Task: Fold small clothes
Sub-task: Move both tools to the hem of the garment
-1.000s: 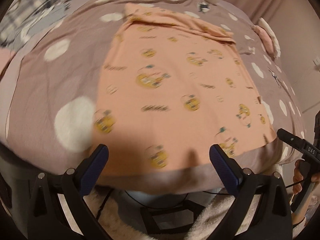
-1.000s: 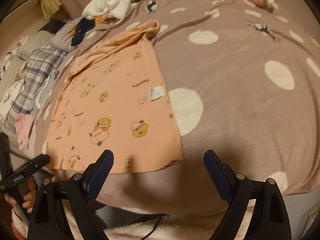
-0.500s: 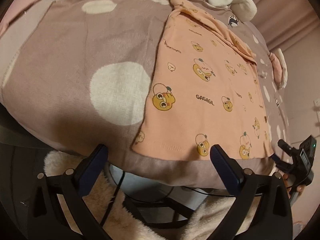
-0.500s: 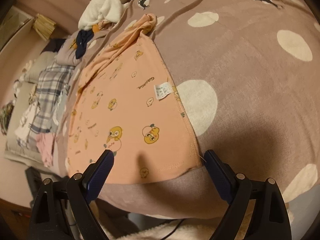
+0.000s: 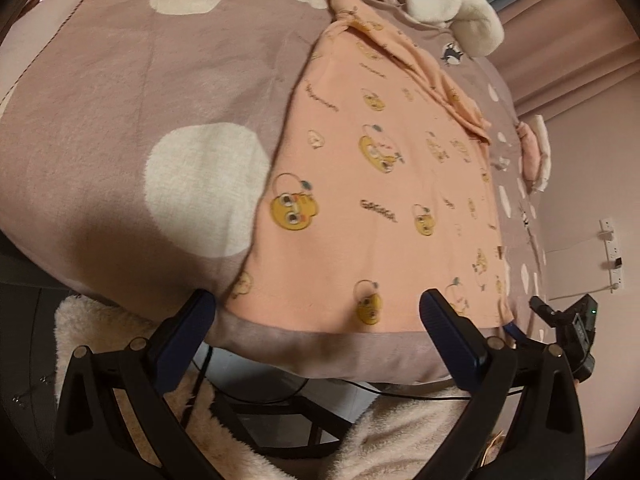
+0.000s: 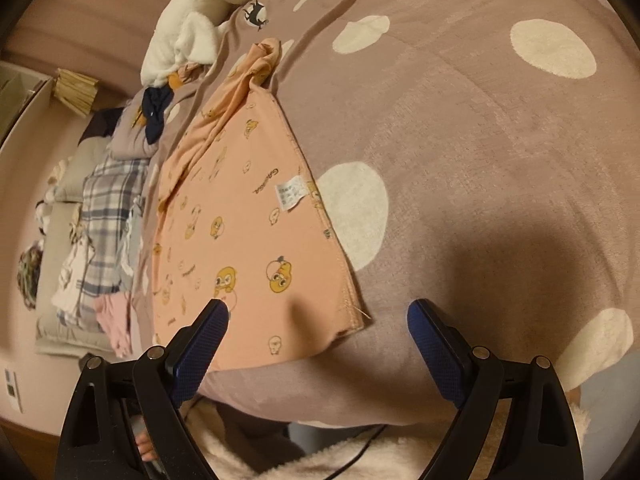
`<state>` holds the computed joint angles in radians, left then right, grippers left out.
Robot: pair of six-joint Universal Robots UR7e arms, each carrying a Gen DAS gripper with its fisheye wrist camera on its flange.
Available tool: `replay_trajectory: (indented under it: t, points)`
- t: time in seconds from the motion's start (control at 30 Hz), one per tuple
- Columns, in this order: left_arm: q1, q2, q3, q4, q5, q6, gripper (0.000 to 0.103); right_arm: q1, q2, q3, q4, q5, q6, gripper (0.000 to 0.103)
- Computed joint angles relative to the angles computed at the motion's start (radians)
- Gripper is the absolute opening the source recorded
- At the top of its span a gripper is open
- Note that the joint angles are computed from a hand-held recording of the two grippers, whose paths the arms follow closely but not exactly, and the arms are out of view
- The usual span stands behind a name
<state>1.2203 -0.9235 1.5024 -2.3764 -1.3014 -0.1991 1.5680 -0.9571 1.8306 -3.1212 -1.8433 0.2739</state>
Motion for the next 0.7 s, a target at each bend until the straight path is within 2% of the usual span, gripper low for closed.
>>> replay_trajectory:
  t: [0.17, 0.27, 0.37, 0.6, 0.67, 0.7]
  points:
    - [-0.010, 0.007, 0.005, -0.032, 0.010, 0.013, 0.102, 0.011, 0.017, -0.012, -0.001, -0.035, -0.020, 0.091]
    - [-0.004, 0.012, 0.003, -0.065, -0.047, 0.032, 0.101, 0.022, 0.029, -0.024, 0.006, -0.068, -0.036, 0.091]
    - [-0.005, 0.030, -0.019, -0.060, -0.070, 0.031, 0.100, 0.027, 0.034, -0.032, 0.016, -0.081, -0.043, 0.091]
    - [-0.008, 0.053, -0.035, -0.081, -0.085, 0.017, 0.096, 0.016, 0.037, -0.034, 0.017, -0.014, -0.062, 0.091]
    - [-0.011, 0.052, -0.032, -0.084, -0.071, 0.024, 0.092, 0.018, 0.040, -0.036, 0.016, -0.019, -0.066, 0.088]
    - [-0.011, 0.052, -0.030, -0.087, -0.066, 0.027, 0.086, 0.019, 0.041, -0.036, 0.013, -0.021, -0.065, 0.085]
